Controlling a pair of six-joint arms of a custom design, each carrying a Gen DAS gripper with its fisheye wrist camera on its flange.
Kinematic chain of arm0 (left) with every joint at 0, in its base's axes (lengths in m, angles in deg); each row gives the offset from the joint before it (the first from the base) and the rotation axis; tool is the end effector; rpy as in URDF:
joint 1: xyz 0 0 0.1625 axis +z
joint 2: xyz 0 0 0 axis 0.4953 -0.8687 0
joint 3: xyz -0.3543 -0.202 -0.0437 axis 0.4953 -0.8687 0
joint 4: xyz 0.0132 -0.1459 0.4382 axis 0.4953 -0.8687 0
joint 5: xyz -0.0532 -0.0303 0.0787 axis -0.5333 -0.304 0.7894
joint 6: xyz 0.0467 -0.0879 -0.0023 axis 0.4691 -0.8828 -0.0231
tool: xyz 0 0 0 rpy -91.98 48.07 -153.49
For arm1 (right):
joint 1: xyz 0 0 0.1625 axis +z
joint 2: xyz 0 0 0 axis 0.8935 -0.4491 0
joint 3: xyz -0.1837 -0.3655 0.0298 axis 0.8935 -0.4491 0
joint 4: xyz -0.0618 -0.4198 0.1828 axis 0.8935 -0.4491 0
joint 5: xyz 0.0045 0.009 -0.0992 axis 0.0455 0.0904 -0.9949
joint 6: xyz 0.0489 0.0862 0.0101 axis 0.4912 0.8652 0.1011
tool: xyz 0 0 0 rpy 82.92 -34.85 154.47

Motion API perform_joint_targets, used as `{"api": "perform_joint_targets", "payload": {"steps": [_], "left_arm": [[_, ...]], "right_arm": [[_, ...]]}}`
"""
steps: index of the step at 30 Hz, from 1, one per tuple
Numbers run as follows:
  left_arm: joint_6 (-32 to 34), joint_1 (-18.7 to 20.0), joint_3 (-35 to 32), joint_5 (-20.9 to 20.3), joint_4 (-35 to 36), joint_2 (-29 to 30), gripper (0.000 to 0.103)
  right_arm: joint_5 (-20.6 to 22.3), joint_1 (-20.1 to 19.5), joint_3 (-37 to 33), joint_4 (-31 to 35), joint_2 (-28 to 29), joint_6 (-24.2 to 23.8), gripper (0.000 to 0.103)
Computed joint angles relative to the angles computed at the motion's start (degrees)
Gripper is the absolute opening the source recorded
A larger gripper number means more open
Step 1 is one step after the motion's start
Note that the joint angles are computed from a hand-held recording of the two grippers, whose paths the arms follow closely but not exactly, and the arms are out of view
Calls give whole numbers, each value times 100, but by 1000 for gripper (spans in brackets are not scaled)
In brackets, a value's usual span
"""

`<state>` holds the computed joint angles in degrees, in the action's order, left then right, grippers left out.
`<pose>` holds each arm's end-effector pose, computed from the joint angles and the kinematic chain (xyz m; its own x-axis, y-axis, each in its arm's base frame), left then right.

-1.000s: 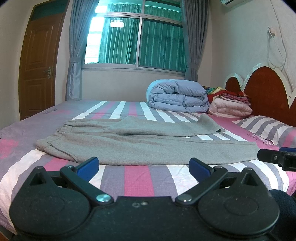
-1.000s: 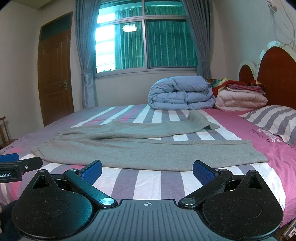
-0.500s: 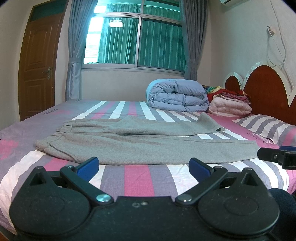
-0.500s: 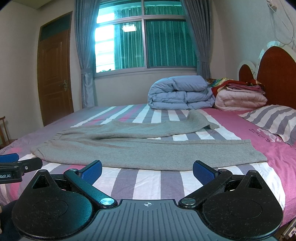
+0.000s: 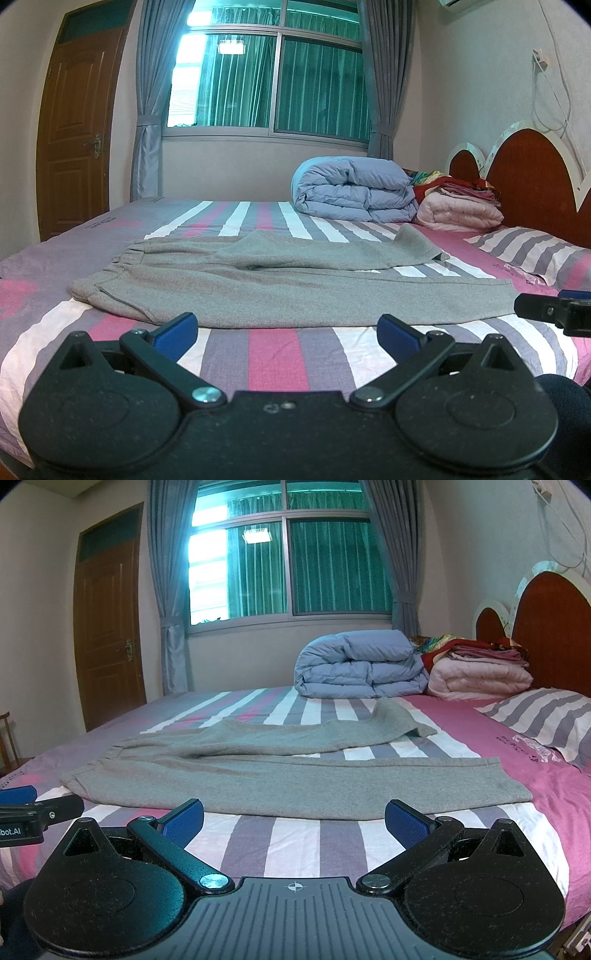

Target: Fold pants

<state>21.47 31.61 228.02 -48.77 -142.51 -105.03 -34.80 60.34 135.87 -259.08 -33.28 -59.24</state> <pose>-0.0085 -0.4236 0.3484 -0.7443 0.0159 -0.6677 0.6376 0.3147 -0.7032 0.3656 -0.4038 0.0244 -0.7631 -0.2478 0.5969 -0.6456 0.3351 -0.6863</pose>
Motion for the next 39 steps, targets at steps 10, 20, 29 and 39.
{"api": "perform_joint_targets", "payload": {"steps": [10, 20, 29, 39], "left_arm": [[-2, -3, -1, 4, 1, 6, 97], [-3, -3, -4, 8, 4, 14, 97], [-56, 16, -17, -6, 98, 3, 97], [-325, 727, -627, -661, 1163, -145, 97]], "right_arm": [[-23, 11, 30, 16, -29, 25, 103], [-27, 8, 21, 9, -17, 30, 103], [-16, -16, 22, -19, 6, 30, 103], [863, -425, -7, 860, -358, 303, 103]]}}
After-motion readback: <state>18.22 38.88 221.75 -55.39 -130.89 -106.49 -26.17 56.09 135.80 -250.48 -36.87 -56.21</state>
